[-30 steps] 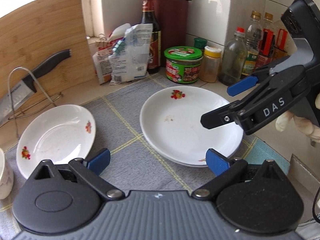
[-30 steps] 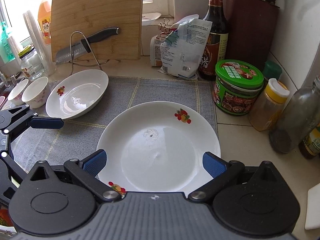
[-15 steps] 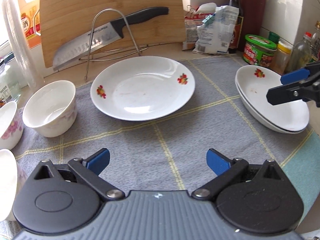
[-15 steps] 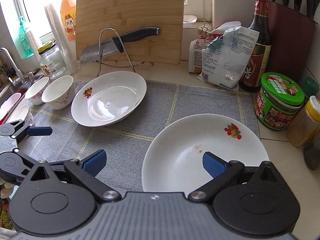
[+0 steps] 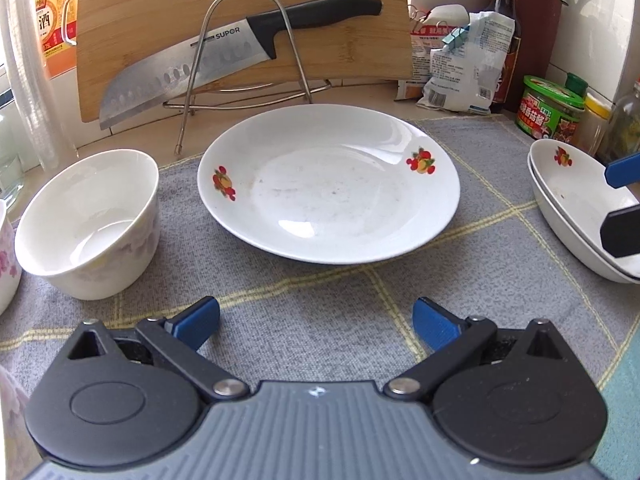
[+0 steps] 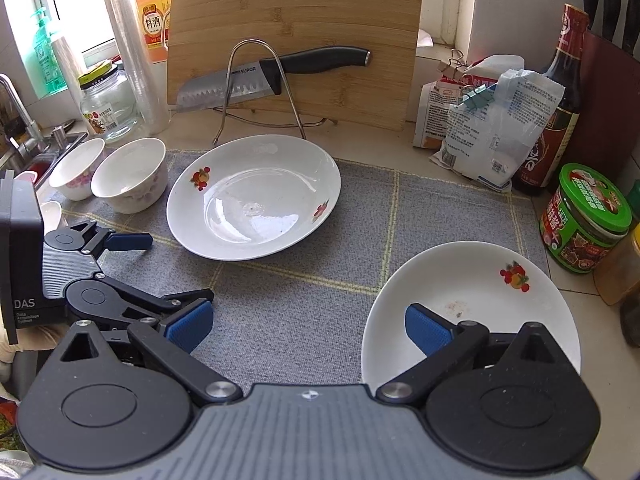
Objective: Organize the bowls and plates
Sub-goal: 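Move both tools toward the white fruit-print plate by the cutting board, then close the right tool on the plate rim while the left tool grips its rim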
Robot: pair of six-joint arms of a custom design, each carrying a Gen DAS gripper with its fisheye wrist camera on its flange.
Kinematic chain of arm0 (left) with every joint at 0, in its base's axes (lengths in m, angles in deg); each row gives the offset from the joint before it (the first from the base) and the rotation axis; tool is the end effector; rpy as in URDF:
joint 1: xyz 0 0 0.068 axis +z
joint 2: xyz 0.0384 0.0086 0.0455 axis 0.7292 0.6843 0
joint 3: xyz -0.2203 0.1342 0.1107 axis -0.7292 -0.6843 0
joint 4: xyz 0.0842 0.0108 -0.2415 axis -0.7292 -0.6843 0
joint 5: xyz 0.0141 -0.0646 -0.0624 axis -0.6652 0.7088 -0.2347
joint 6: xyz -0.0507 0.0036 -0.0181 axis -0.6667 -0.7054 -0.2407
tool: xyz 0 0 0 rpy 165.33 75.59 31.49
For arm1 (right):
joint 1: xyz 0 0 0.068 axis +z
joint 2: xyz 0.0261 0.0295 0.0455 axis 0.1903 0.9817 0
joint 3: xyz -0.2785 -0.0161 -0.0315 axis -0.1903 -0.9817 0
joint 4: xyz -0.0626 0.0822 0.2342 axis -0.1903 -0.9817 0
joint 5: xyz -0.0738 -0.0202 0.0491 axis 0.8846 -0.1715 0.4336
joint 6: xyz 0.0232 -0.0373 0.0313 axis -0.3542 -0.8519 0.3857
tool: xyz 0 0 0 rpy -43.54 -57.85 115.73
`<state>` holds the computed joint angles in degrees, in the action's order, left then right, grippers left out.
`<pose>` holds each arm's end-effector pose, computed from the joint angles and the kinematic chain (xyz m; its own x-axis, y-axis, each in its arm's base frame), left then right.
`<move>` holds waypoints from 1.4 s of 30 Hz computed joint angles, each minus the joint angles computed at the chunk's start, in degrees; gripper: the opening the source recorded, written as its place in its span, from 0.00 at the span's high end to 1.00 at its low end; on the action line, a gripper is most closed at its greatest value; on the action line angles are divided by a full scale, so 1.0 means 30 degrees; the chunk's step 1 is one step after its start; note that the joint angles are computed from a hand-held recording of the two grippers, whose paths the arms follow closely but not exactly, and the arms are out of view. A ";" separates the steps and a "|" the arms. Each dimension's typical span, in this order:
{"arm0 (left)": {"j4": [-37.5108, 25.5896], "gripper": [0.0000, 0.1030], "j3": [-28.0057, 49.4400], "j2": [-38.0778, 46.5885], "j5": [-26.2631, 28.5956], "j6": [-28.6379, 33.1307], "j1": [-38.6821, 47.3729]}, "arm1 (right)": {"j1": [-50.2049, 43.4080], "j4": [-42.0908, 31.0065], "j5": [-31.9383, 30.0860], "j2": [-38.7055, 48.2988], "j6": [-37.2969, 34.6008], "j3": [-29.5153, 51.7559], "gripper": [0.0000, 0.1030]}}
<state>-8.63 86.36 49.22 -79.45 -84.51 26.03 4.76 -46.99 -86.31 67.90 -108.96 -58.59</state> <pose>0.1881 -0.0689 0.1303 -0.7175 0.1834 -0.6719 0.2538 0.9672 -0.0070 0.1808 -0.0064 0.1842 -0.7328 -0.2943 -0.6135 -0.4235 0.9030 0.0728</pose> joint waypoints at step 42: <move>0.2919 0.01 0.1051 0.3059 0.0153 0.1072 0.0423 | 0.2994 0.0676 -0.2123 1.6214 -0.2661 1.1542 0.00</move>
